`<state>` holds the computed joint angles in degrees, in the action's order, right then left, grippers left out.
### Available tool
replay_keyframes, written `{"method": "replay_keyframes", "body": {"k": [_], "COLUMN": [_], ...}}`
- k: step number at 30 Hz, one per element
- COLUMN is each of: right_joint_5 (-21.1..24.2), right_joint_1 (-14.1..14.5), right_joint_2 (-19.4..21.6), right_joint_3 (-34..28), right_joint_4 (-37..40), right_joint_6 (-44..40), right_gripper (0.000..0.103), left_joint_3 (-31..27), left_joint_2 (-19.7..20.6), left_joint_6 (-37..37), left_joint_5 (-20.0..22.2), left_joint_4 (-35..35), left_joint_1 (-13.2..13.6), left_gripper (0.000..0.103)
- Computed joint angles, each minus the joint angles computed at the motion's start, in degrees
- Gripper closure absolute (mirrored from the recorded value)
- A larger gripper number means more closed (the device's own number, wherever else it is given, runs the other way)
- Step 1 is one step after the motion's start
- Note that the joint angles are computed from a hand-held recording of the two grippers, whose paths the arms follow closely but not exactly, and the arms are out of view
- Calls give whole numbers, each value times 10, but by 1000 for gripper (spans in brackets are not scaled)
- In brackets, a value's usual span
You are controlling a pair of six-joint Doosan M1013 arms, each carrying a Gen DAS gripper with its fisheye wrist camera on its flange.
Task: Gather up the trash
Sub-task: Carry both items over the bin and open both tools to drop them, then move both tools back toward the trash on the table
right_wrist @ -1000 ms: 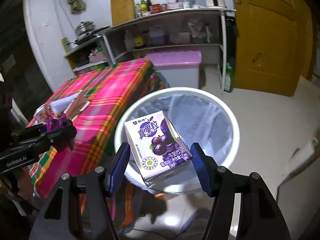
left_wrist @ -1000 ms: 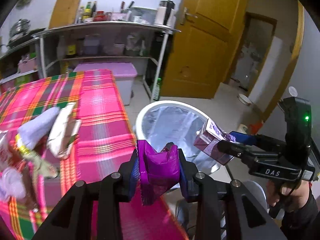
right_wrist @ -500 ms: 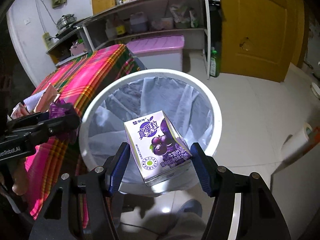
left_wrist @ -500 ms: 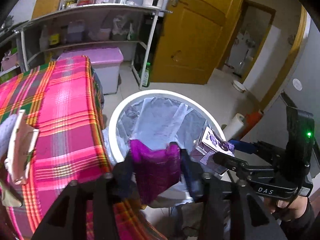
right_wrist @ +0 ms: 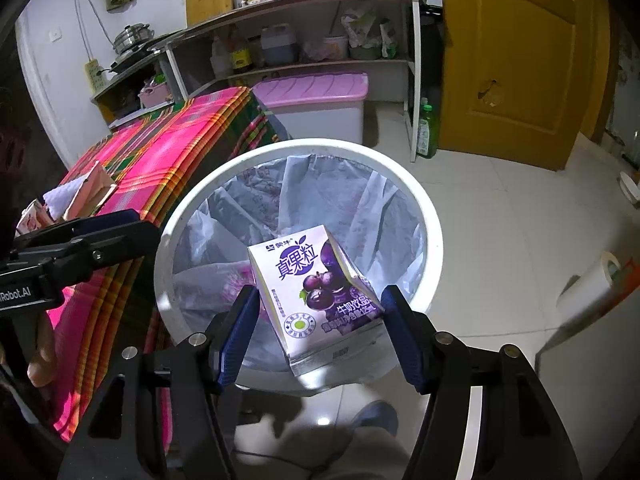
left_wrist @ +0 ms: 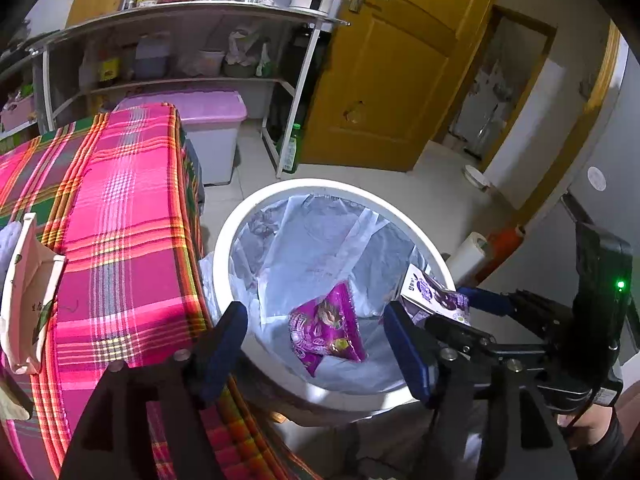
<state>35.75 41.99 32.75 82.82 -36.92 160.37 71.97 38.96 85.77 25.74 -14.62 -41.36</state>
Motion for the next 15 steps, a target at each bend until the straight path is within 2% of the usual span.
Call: {"method": "replay_keyframes", "body": {"k": [9,15], "right_joint_5": [1,-3], "right_joint_1": [7,20], "right_joint_2": [-8,-19], "right_joint_3": [4,10], "right_joint_4": [-34,-64], "right_joint_6": [23,53], "right_gripper": [39,39], "left_joint_3": [27,69], "left_joint_2": [-20,-50], "left_joint_6": [-2,-18], "left_joint_5": [-28,-71], "left_joint_4": [-7,10], "left_joint_1": [0,-4], "left_gripper": [32,32]}}
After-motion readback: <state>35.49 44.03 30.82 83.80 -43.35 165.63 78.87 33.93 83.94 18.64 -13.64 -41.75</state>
